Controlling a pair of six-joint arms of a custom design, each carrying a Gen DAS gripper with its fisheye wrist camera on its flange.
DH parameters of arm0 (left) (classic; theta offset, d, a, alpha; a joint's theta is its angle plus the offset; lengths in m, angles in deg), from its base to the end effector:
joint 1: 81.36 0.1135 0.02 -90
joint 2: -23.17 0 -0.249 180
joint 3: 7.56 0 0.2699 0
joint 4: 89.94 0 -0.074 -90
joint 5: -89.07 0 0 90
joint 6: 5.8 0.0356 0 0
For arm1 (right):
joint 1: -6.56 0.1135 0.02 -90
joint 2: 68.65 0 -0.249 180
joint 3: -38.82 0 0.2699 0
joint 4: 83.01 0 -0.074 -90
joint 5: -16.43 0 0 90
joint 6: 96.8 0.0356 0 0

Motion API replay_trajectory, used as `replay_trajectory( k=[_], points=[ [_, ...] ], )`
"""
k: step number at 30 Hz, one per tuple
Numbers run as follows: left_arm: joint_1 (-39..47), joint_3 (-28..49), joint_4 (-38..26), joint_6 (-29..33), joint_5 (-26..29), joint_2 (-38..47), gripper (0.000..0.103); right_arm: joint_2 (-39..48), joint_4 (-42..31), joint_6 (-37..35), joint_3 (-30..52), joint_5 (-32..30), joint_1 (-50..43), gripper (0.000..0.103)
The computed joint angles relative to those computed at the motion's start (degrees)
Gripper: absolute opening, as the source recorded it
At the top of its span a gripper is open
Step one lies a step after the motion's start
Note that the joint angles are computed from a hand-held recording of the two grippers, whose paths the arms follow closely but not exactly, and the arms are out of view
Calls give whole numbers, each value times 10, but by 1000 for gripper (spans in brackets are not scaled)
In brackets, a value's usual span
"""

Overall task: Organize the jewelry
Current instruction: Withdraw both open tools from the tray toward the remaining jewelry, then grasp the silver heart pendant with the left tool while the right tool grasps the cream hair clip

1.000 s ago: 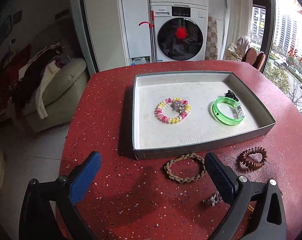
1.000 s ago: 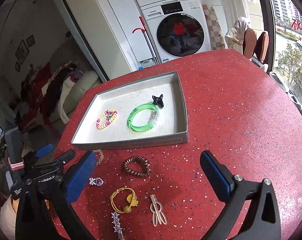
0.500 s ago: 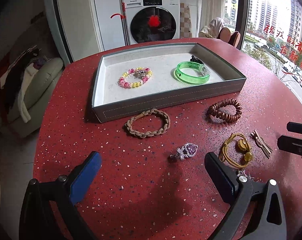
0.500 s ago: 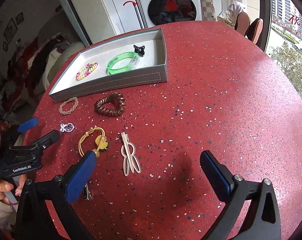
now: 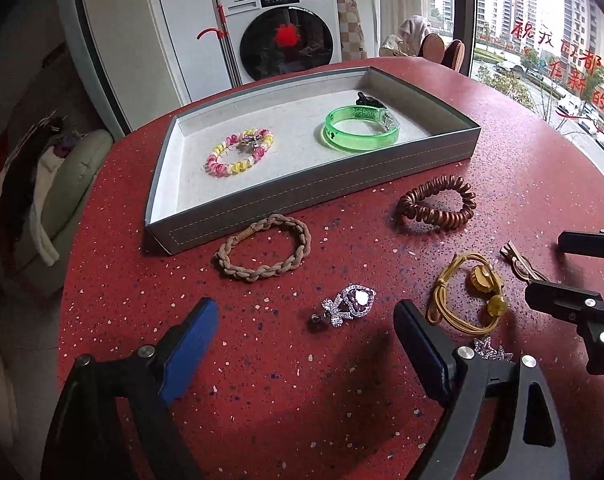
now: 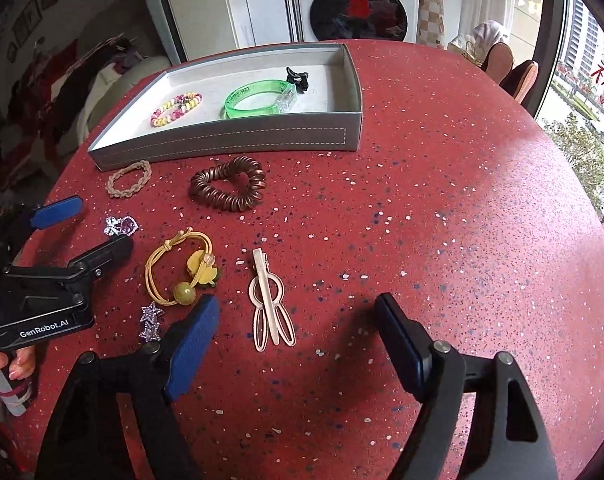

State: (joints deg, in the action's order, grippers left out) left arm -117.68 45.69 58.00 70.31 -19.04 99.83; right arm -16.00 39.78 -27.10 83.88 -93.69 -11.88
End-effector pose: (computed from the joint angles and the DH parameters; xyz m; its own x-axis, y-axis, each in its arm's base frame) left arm 0.2252 -0.1518 0.1597 -0.7454 0.2648 -0.6117 0.2493 0.9619 0.1125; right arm 0.1767 -0.0460 0.1786 -0.8599 -0.0567 -0.5073 -0.1496 0.9782 0.1442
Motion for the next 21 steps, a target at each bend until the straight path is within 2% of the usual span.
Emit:
replay_trajectory(
  k=[3, 7, 9, 10, 11, 14, 15, 16, 18, 21],
  points=[
    [-8, 4, -1, 1, -1, 6, 97, 4, 10, 13, 3, 12, 27, 67],
    [-10, 11, -3, -1, 7, 14, 95, 4, 26, 26, 3, 43, 65, 56],
    [-7, 14, -4, -3, 22, 13, 85, 0, 31, 27, 1, 61, 82, 54],
    [-6, 16, -6, -3, 28, 14, 81, 0, 28, 23, 1, 55, 82, 48],
    [-6, 17, -5, -3, 31, 15, 79, -1, 26, 22, 2, 58, 84, 46],
    [0, 15, -3, -2, 61, 9, 57, -1, 23, 22, 6, 58, 90, 26],
    [2, 14, -3, -3, 70, 6, 44, -1, 22, 23, 6, 58, 90, 20],
    [2, 14, -5, -3, 75, 4, 35, -2, 20, 22, 6, 55, 86, 20],
    [2, 15, -8, -4, 75, 4, 30, -3, 16, 21, 6, 43, 75, 20],
    [13, 13, -8, -13, 90, -1, 29, -6, 4, 16, 12, 10, 45, 20]
  ],
)
